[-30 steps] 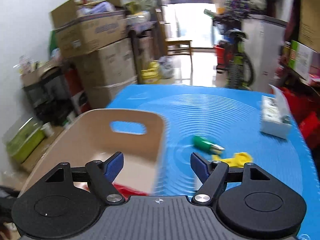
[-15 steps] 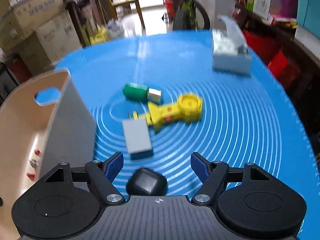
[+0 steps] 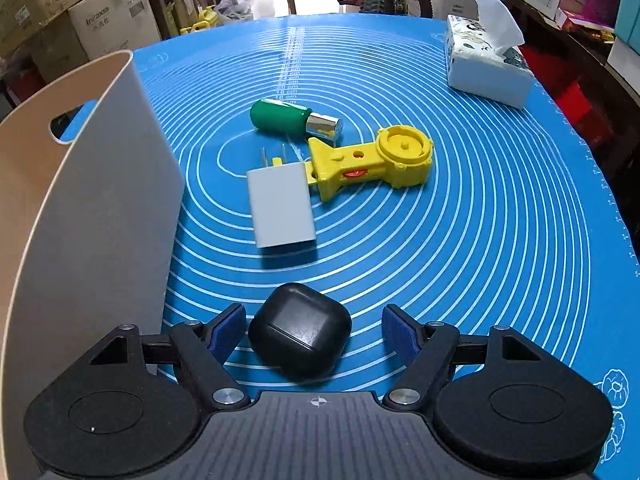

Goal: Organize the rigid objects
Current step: 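Lower the right gripper onto the black earbud case and close it, then carry the black earbud case into the bin and release it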

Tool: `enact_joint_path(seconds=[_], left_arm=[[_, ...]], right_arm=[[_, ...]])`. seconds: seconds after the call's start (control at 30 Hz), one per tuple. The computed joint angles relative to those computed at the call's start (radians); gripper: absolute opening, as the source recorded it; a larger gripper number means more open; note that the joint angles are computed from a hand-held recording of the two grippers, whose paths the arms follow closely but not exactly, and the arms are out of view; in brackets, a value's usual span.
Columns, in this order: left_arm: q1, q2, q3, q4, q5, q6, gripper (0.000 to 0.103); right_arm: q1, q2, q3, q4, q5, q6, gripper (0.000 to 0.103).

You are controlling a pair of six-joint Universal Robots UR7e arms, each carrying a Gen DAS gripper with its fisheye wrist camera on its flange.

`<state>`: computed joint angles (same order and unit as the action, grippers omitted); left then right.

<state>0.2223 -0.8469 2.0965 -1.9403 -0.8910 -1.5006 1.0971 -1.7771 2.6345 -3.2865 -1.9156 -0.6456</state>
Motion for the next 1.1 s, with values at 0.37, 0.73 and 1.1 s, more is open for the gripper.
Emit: enact_joint_path(seconds=[0.37, 0.73, 1.1], left_arm=[[0.000, 0.000, 0.000, 0.000, 0.000, 0.000, 0.016], [-0.001, 0.001, -0.002, 0.000, -0.001, -0.006, 0.016], [-0.001, -0.001, 0.000, 0.000, -0.002, -0.005, 0.016]], right_arm=[[0.006, 0.035, 0.034, -0.106, -0.007, -0.091, 0.061], [0.001, -0.001, 0.045, -0.117, 0.037, -0.089, 0.059], [0.013, -0.173, 0.077, -0.115, 0.223, -0.057, 0.059]])
